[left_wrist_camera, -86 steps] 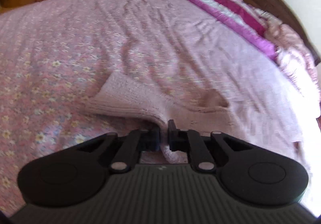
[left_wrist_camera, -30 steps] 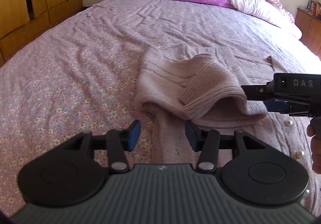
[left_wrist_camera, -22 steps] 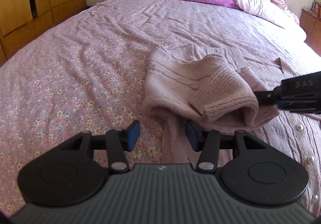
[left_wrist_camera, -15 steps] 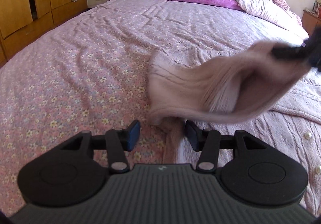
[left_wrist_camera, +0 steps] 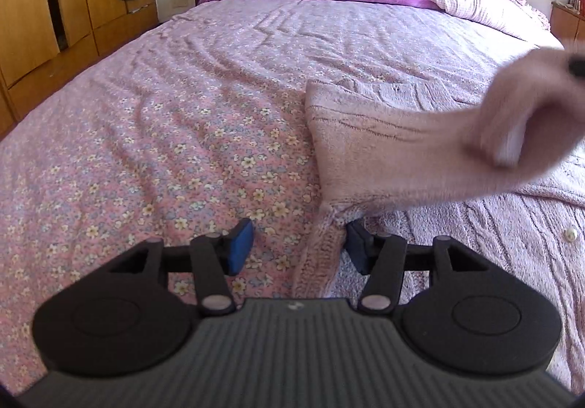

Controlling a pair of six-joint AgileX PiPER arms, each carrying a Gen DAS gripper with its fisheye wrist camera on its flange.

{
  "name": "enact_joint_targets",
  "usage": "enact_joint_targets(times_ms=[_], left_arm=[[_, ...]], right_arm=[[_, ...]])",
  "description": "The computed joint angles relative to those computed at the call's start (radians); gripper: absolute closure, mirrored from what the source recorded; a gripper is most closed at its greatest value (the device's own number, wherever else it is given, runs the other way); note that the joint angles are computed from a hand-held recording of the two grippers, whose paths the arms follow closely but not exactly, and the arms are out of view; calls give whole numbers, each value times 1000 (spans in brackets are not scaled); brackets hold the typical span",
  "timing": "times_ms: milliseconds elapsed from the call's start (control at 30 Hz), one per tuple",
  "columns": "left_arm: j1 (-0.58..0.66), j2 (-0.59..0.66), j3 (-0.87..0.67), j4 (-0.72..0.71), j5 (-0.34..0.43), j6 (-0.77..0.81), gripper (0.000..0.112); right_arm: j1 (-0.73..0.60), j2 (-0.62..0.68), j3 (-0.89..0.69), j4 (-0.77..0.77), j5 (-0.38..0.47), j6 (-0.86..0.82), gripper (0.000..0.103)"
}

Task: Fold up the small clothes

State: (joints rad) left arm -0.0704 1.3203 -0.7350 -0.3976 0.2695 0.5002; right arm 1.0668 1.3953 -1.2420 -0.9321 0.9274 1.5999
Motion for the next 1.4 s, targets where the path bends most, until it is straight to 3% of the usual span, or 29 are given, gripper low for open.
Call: enact_joint_targets(times_ms=[200, 367, 500, 600, 700, 933, 1100, 1333, 1367, 1400], left_arm=[[-14, -10, -9, 59, 26, -41, 59], [-12, -40, -9, 23, 63, 5, 58], [-11, -80, -5, -12, 91, 41, 58], [-3, -101, -8, -61, 113, 85, 58], [-3, -108, -22, -84, 137, 88, 58], [-14, -114, -21, -52, 140, 53, 58], [-3, -111, -20, -61, 142, 66, 58], [-14, -104, -30, -68, 134, 66, 58], [-18, -100, -32, -66, 131, 61, 58], [-22, -96, -35, -65, 128, 54, 58]], right_arm=[[-22, 2, 179, 27, -44, 125, 94], [-6, 39, 252, -14, -72, 212, 91], [31, 60, 209, -6, 9, 192, 69], [73, 84, 153, -42, 81, 148, 59], [110, 84, 107, -57, 110, 75, 55], [195, 181, -42, -57, 186, -152, 53], [177, 302, -165, 6, 227, -369, 49], [139, 373, -212, 4, 220, -433, 50], [135, 379, -209, -8, 214, -431, 51], [134, 384, -209, -19, 217, -427, 63]])
